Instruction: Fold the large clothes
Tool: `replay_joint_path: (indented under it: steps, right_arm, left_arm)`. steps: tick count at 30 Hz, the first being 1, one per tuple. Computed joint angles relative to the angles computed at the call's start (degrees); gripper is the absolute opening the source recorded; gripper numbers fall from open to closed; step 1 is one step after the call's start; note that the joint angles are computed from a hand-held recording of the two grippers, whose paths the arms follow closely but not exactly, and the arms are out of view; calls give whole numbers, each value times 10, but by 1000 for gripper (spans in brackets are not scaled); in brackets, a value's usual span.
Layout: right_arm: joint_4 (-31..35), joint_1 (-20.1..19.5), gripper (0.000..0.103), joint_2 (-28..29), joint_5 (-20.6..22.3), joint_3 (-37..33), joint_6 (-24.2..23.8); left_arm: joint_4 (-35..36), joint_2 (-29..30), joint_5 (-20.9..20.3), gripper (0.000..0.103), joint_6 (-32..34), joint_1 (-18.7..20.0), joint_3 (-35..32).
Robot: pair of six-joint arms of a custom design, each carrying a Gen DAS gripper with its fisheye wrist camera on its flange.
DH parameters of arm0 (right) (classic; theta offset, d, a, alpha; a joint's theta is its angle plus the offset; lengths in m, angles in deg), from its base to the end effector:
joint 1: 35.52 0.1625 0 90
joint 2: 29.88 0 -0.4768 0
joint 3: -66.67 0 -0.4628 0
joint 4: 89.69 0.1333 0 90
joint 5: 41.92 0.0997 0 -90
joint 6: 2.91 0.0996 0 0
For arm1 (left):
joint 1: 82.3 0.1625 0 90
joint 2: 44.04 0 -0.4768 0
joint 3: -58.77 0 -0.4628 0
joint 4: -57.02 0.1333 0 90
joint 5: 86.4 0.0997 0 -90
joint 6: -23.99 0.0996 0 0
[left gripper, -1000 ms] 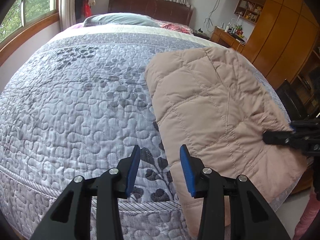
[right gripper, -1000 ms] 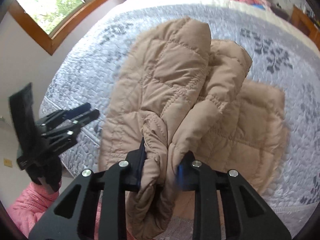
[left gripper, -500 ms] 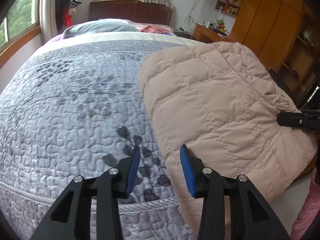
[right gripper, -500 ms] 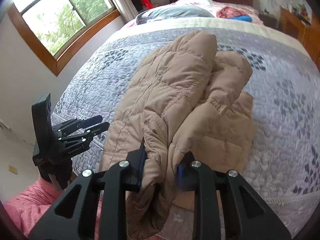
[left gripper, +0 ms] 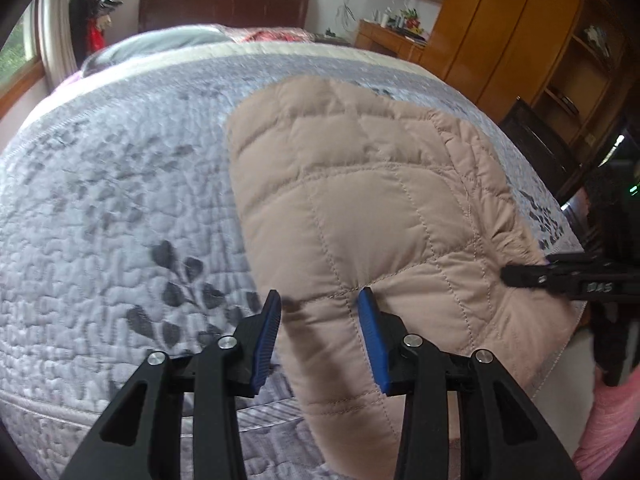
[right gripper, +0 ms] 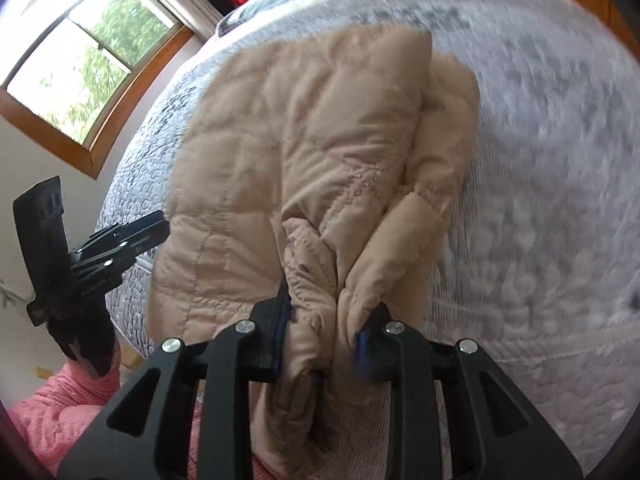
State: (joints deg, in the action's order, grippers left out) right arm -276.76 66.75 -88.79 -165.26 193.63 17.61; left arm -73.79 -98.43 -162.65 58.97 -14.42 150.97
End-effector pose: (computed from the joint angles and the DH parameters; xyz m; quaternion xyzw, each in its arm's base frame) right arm 0.1930 -0.5176 0.1172 -0.1384 -0.9198 0.3086 0.1987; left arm -0.1362 -0.7519 0.1750 0.4716 0.8733 -0.0124 0.1218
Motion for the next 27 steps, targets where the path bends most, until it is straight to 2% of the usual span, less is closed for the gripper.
replay_joint_path:
  steps: [3, 5, 10, 13, 15, 16, 17, 18, 19, 22, 24, 27]
  right_arm:
    - [-69, -31, 26, 10, 47, 25, -16]
    - [-99, -40, 27, 18, 59, 31, -25]
    - [-95, -28, 27, 33, 26, 19, -23]
    - [-86, -19, 32, 33, 18, 13, -16]
    - [-74, -4, 37, 32, 1, 7, -5]
    - [-68, 1, 45, 30, -6, 6, -1]
    - [-54, 12, 56, 27, -32, 5, 8]
    - [-37, 25, 59, 26, -64, 0, 18]
    - [-28, 38, 59, 25, -94, -2, 21]
    - [-28, 58, 60, 15, -120, -5, 18]
    - [-23, 67, 65, 11, -145, -13, 13]
    - [-24, 62, 68, 5, -150, -30, -5]
  left_arm:
    - [34, 15, -14, 40, -12, 7, -17]
    - [34, 19, -10, 41, -8, 8, -17]
    - [10, 18, -2, 41, 6, 6, -3]
    - [24, 18, -11, 42, -6, 9, -14]
    - [18, 13, -11, 43, -4, 8, -13]
    - [14, 8, -10, 43, -4, 7, -11]
    - [10, 2, -11, 42, -3, 6, -9]
    - [7, 0, -13, 41, 0, 5, -9]
    - [-2, -5, -16, 41, 4, 4, -5]
    - [-36, -16, -18, 41, 21, -1, 6]
    - [-33, -16, -26, 41, 20, -3, 3]
    - [-32, -15, -31, 41, 19, -8, 2]
